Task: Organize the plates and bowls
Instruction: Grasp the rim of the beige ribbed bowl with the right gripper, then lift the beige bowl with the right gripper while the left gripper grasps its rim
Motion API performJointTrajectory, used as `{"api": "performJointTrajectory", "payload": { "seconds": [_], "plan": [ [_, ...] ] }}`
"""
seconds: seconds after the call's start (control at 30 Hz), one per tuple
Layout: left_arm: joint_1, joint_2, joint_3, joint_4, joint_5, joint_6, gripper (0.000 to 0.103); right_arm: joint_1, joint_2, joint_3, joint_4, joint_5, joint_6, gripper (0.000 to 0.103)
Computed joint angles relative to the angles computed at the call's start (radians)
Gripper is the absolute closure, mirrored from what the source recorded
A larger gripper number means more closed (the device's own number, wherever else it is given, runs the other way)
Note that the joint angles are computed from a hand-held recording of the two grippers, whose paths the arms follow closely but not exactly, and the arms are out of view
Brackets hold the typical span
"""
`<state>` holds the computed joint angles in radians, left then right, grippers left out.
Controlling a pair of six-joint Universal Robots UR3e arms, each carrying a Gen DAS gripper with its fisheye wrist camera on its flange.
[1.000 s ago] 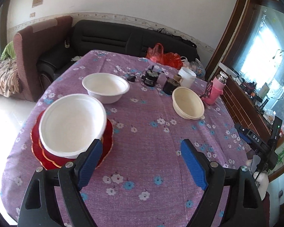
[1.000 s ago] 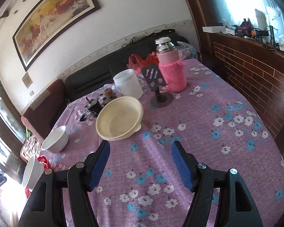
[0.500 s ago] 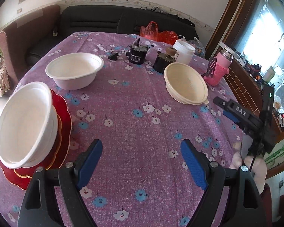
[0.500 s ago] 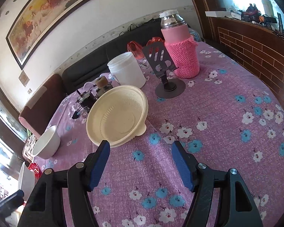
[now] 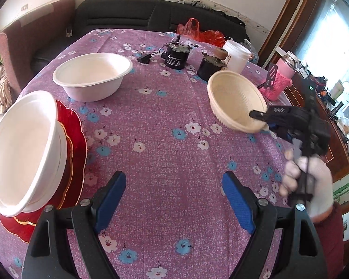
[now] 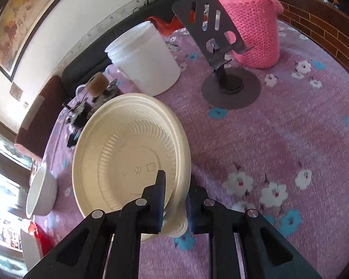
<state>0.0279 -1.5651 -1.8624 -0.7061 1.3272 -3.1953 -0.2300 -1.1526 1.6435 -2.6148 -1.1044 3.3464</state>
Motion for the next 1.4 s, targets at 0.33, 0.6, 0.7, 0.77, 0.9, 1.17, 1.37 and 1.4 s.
{"api": "performJointTrajectory", "payload": {
  "seconds": [0.33,0.6,0.7,0.77,0.9,1.17,1.37,1.4],
  "plan": [
    [-0.047,-0.068,0.009,0.039,-0.028,-0.006,0.019,-0.161,-0.416,0.331,0.576,0.236,-0.475,0.088],
    [-0.15,-0.197,0.062,0.067,0.024,-0.042,0.041,-0.22,-0.68,0.586,0.493,0.224,-0.536,0.059],
    [-0.167,-0.238,0.092,0.045,0.046,-0.058,0.058,-0.207,-0.705,0.612,0.432,0.205,-0.511,0.059],
    [-0.164,-0.25,0.093,0.043,0.025,-0.072,0.058,-0.215,-0.732,0.628,0.438,0.208,-0.523,0.059],
    [-0.187,-0.246,0.087,0.058,0.03,-0.073,0.061,-0.172,-0.715,0.638,0.363,0.187,-0.477,0.059],
    [-0.174,-0.122,-0.007,0.111,0.056,-0.05,0.081,-0.083,-0.782,0.656,0.27,0.096,-0.396,0.077],
    [-0.057,0.11,-0.13,0.106,0.011,-0.021,0.081,0.039,-0.836,0.587,0.238,0.07,-0.304,0.078],
    [-0.023,0.159,-0.146,0.09,-0.001,-0.009,0.081,0.086,-0.822,0.558,0.214,0.049,-0.272,0.078]
  ]
}}
